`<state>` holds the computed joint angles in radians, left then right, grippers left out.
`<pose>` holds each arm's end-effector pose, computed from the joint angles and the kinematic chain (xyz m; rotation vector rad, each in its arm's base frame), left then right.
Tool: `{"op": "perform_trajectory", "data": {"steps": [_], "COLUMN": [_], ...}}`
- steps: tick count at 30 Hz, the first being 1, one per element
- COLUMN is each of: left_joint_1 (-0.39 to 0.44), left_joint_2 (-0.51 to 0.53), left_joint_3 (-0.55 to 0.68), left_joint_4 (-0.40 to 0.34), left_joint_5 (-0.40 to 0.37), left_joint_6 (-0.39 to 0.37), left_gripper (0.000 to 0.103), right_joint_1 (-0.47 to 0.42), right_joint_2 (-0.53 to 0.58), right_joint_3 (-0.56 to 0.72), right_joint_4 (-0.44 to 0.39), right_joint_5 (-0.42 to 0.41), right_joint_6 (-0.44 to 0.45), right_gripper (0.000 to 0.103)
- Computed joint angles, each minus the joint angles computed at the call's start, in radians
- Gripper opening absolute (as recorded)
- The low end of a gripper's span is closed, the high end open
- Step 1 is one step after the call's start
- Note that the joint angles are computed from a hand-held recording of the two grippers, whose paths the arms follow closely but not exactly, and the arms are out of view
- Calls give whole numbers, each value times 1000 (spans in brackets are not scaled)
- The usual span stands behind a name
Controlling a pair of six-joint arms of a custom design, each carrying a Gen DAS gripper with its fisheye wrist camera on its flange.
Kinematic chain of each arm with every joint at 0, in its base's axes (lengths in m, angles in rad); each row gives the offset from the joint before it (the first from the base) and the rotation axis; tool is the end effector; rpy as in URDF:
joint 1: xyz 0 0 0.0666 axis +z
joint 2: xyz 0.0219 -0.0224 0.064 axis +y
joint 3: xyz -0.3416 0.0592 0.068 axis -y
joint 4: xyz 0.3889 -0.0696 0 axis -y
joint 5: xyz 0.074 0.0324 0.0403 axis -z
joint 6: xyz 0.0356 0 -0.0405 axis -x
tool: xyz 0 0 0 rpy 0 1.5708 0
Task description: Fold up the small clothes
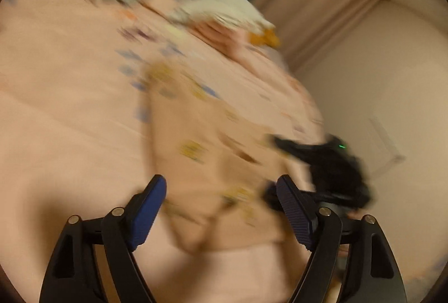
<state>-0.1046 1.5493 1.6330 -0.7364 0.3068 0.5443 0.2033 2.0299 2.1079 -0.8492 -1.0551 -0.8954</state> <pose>0.5515 -0.0691 0.4404 -0.3260 2.2547 -0.6908 0.6671 0.1687 0.3730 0.2616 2.4906 1.7448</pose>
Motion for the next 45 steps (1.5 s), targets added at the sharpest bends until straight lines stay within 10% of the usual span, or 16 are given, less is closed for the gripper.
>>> {"op": "perform_trajectory", "data": {"steps": [2,4,7,13,20,45], "left_joint_1": [-32,-62,-81,-35,-51,-49], "left_joint_2": [-13,-11,41,59,34,19], "left_joint_3": [-2,-14,35,51,25,25], "left_joint_4": [-14,3,-68,-120,-137,-155], "left_joint_5": [-238,-473,-617,-325,-369,-265], "left_joint_6": [-68,-144,-189,-78,-28,-69], "left_gripper": [81,82,82,82,82,83], "right_joint_1": [-1,2,18,65,120,84], "right_joint_2": [-22,-2,49,199,310,19], "right_joint_3": [-45,3,111,425,626,128], "right_joint_4": [109,26,-103,-369,-511,-102], "right_joint_5": [-12,5,28,164,344,387], "right_joint_6": [-83,-17,101,326,491,380], "right_gripper": [71,71,71,71,27,12]}}
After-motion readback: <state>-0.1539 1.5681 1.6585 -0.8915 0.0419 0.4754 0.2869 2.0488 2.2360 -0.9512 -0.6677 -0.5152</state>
